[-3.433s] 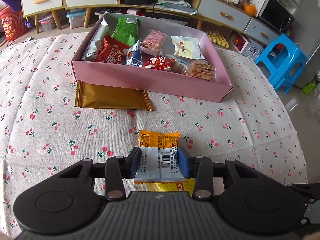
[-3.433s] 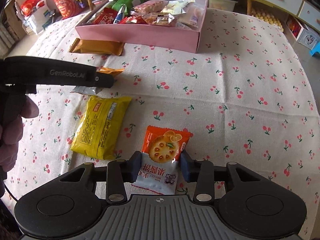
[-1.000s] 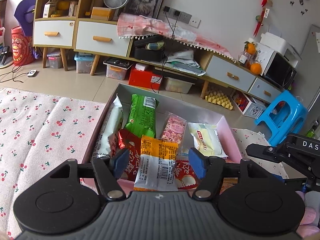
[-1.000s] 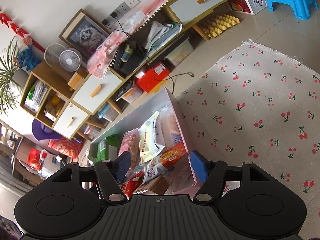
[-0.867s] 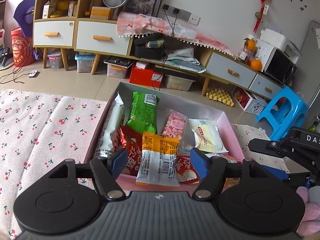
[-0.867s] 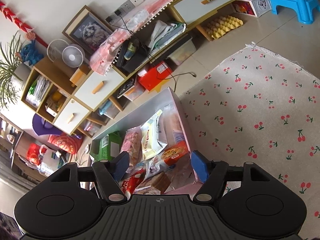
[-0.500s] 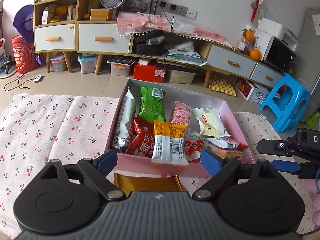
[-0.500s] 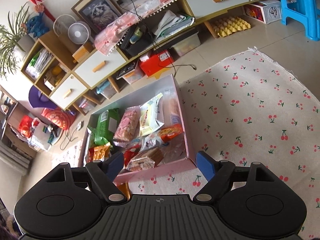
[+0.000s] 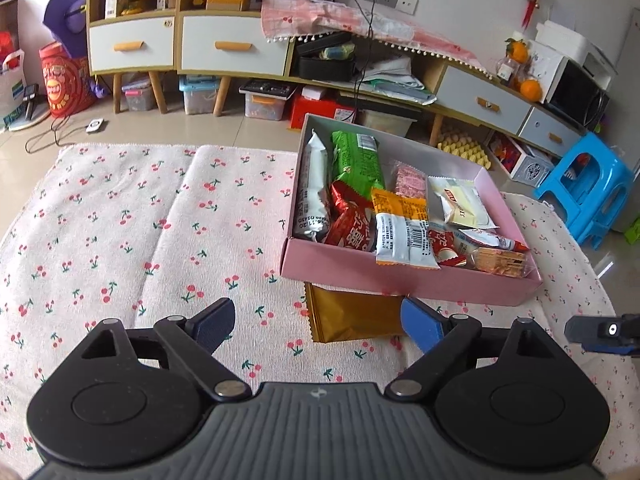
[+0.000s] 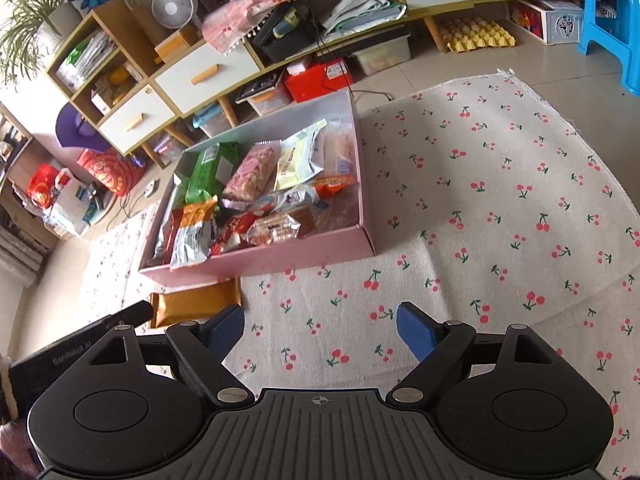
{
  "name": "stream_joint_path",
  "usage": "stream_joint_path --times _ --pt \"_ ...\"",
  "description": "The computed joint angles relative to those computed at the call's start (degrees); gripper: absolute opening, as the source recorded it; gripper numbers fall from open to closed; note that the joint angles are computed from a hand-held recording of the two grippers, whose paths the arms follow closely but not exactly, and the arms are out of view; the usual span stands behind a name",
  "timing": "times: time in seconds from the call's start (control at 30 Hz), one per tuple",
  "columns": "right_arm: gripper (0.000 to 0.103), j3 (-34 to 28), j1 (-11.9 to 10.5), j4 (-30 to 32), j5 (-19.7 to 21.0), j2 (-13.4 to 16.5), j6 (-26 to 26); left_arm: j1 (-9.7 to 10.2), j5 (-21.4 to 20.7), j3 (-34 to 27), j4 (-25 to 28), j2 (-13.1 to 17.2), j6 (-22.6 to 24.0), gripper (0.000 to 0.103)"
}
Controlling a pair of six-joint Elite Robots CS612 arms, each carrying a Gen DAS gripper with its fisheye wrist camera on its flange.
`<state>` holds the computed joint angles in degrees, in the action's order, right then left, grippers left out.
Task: Organize snacks
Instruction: 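Withdraw both tools from the box toward the gold bar and yellow pack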
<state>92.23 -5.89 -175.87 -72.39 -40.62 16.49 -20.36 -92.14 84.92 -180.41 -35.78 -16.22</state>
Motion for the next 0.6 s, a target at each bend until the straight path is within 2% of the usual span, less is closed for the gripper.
stream_joint_path --times 0.1,0.23,0.33,0.4,0.47,0.57,0.6 --pt "0.085 0.16 0.3 2.45 0.21 -0.25 -1.4 0.61 -2.75 -0.5 1.02 0.37 -3.7 0.082" --pt "0.085 -0.32 0.58 8.15 1.6 -0.41 -0.63 1.19 -6.11 -1.63 2.56 1.16 -8.05 0.075" --pt "0.085 -0.79 0.89 12.74 3.37 -0.54 -1.18 1.35 -8.11 -2.38 3.71 1.69 -10.3 0.064" --pt "0.085 -0.92 1.16 15.43 4.82 -0.67 -1.94 1.45 -9.07 -2.8 4.47 2.02 -11.4 0.05" --pt "0.085 -0.98 1.51 17.96 6.29 -0.81 -3.08 1.43 -9.12 -2.87 3.64 2.25 -12.28 0.047" --pt "0.085 -1.09 2.35 20.95 6.19 -0.95 -5.68 1.59 -10.5 -3.09 3.29 2.5 -13.7 0.033" --pt "0.085 -1.09 2.75 21.56 5.57 -0.99 -6.69 1.57 -10.36 -3.02 3.32 2.48 -14.25 0.032"
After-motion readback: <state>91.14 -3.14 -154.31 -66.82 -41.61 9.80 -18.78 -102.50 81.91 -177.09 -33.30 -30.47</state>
